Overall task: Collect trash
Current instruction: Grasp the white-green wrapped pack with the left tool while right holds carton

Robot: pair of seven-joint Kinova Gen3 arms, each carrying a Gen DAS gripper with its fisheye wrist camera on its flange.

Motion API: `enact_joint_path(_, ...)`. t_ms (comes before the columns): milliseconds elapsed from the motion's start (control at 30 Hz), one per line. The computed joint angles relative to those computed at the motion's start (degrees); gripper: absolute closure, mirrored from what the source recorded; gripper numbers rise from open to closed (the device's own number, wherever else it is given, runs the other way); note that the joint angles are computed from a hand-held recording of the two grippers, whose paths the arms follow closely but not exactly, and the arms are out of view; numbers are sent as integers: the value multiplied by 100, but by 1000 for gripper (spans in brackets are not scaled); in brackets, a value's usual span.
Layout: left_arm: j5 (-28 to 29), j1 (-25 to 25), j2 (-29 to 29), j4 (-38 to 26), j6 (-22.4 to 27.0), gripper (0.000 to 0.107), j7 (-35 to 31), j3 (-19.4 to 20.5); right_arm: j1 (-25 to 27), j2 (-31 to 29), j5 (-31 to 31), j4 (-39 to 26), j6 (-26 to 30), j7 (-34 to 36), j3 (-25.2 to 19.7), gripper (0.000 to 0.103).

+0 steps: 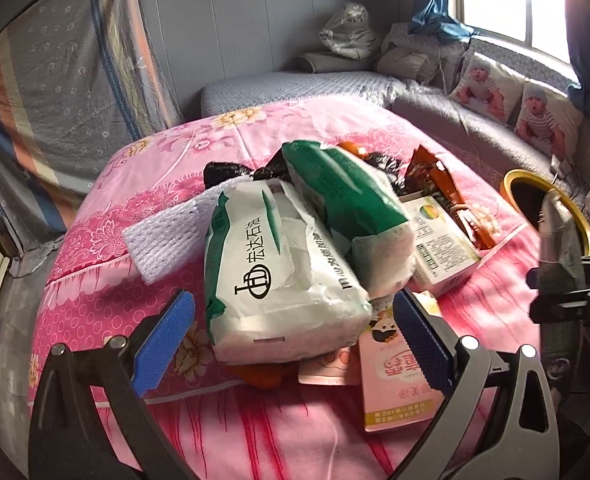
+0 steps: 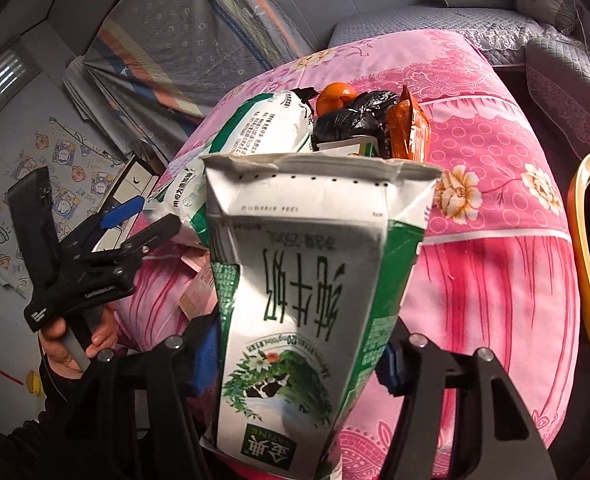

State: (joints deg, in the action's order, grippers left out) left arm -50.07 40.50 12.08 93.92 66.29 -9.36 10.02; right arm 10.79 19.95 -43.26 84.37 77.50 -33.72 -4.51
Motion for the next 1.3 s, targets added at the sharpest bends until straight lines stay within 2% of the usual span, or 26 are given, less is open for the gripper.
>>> enact_joint_path(100, 298, -529, 21, 13, -203, 12, -202, 258, 11, -19, -23, 59, 24, 93, -13, 47)
enact_joint_path(133, 406, -624, -26, 90, -436, 12, -291, 202, -7, 7, -19, 45, 24, 95, -14, 47)
enact_joint_path(233, 859, -610, -157, 260, -1084, 12, -579, -301, -37, 33, -15, 54, 20, 95, -23, 47)
enact_joint_path(267, 1032, -760, -197, 311, -1317, 12, -724, -312, -52, 77, -10, 31, 24, 86, -28, 47)
enact_joint_path(400, 1839, -1732, -269, 519, -2249, 12, -1423, 33, -118, 196, 39, -52, 47, -91, -53, 48)
enact_joint_path(467, 2193, -1796, -267, 567, -2582, 12, -1686, -154, -121, 211, 58, -29, 20, -113, -66, 47)
enact_joint_path(500, 2230, -1670, -241, 555, -2649, 12, -1723, -349, -104, 204, 50, -11, 29, -101, -75, 48)
enact_joint_path(600, 2437, -1671, -233, 647, -2968, 13, -1815, -557, -56, 193, 0, 39, 34, -7, -94, 48)
enact_joint_path(633, 2603, -1823, -271, 750, -3184, 22, -1865, -504, -43, 192, -10, 52, 45, 14, -93, 48)
enact_joint_path(667, 2752, -2065, -334, 883, -3417, 38, -1928, -345, -32, 195, -12, 61, 56, 30, -89, 48)
enact_joint_path(700, 2808, -2301, -395, 1004, -3608, 41, -1901, -144, -17, 198, -19, 69, 69, 42, -82, 48)
enact_joint_path(733, 2770, -2430, -486, 1114, -3706, 48, -1815, -11, 0, 206, -23, 59, 93, 50, -74, 48)
enact_joint_path(800, 2431, -2572, -588, 1245, -3773, 57, -1433, 203, 21, 223, -28, 44, 115, 78, -67, 48)
enact_joint_path(900, 1906, -3191, -762, 1423, -3755, 67, -834, 999, 48, 247, -34, 26, 138, 113, -64, 48)
enact_joint_path(967, 1550, -3586, -907, 1549, -3677, 71, -368, 1530, 49, 252, -45, 34, 108, 92, -57, 48)
enact_joint_path(1100, 819, -4387, -1450, 1929, -3668, 72, 564, 2575, 109, 245, -121, 18, 189, 130, -73, 48)
enact_joint_path(1133, 651, -4461, -1608, 2014, -3656, 72, 797, 2717, 129, 237, -143, 16, 218, 159, -76, 48)
enact_joint_path(1200, 278, -4292, -1854, 2091, -3431, 72, 1263, 2776, 174, 232, -186, 3, 268, 227, -69, 48)
enact_joint_path(1300, -268, -3530, -1979, 2024, -2794, 72, 1856, 2549, 221, 211, -257, -2, 327, 293, -57, 48)
